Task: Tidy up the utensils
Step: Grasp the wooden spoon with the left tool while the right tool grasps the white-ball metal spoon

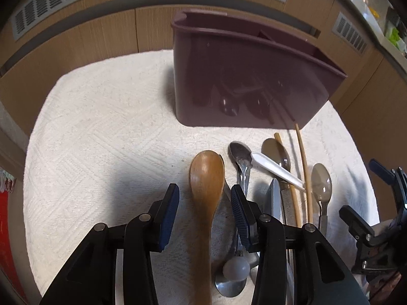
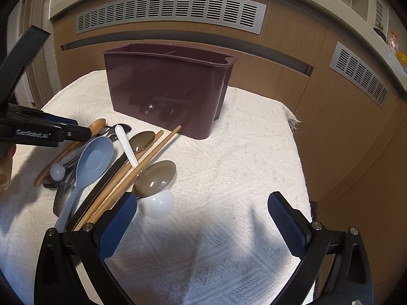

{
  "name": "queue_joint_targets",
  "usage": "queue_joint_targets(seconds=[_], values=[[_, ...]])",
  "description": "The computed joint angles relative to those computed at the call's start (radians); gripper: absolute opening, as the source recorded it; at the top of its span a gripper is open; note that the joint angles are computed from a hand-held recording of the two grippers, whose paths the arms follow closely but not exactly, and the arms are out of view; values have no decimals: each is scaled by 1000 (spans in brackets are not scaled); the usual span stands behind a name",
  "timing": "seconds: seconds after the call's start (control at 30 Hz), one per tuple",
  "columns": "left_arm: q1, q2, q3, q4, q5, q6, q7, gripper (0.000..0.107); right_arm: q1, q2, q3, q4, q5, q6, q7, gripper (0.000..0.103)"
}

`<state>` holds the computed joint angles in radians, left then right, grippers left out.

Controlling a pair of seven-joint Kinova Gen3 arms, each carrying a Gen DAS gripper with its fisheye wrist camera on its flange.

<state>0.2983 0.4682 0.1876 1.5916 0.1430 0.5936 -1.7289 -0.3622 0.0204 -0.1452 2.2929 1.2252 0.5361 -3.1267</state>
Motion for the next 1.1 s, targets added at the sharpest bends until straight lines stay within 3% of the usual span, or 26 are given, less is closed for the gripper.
queue_joint_targets(seconds=[0.2, 0.23, 0.27, 0.37, 0.47, 0.6, 0.73, 0.8, 0.87, 0.97, 1.1], values=[[11, 23, -9, -31, -9, 6, 27, 43, -7, 7, -6, -3, 9, 21, -16, 102], [9, 22, -7, -24, -8, -9, 25, 41, -11, 12, -7, -7, 5, 31, -14, 102], [10, 18, -10, -16, -11, -24, 26, 30, -17, 19, -9, -14, -2, 47, -9, 102], [-57, -10, 32, 43, 46, -89, -23, 31, -42, 33, -17, -36, -24, 110, 4, 102], [-124, -69, 60, 148, 101, -202, -71, 31, -58, 20, -18, -50, -34, 114, 21, 102], [-214, -151, 113, 274, 164, -327, -148, 31, -29, -2, -19, -91, -125, -4, 177, 102], [-347, -219, 243, 381, 149, -460, -153, 31, 155, 23, -181, -131, -288, -161, 340, 101], [-439, -241, 331, 417, 197, -504, -205, 31, 218, 54, -262, -160, -369, -182, 421, 82], [-532, -255, 420, 443, 260, -532, -273, 31, 213, 95, -287, -202, -451, -156, 501, 47], [-661, -263, 550, 469, 244, -559, -259, 31, 111, 146, -196, -240, -543, -167, 563, 40], [-819, -274, 704, 504, 213, -585, -213, 31, -74, 189, -67, -281, -469, -95, 444, 40]])
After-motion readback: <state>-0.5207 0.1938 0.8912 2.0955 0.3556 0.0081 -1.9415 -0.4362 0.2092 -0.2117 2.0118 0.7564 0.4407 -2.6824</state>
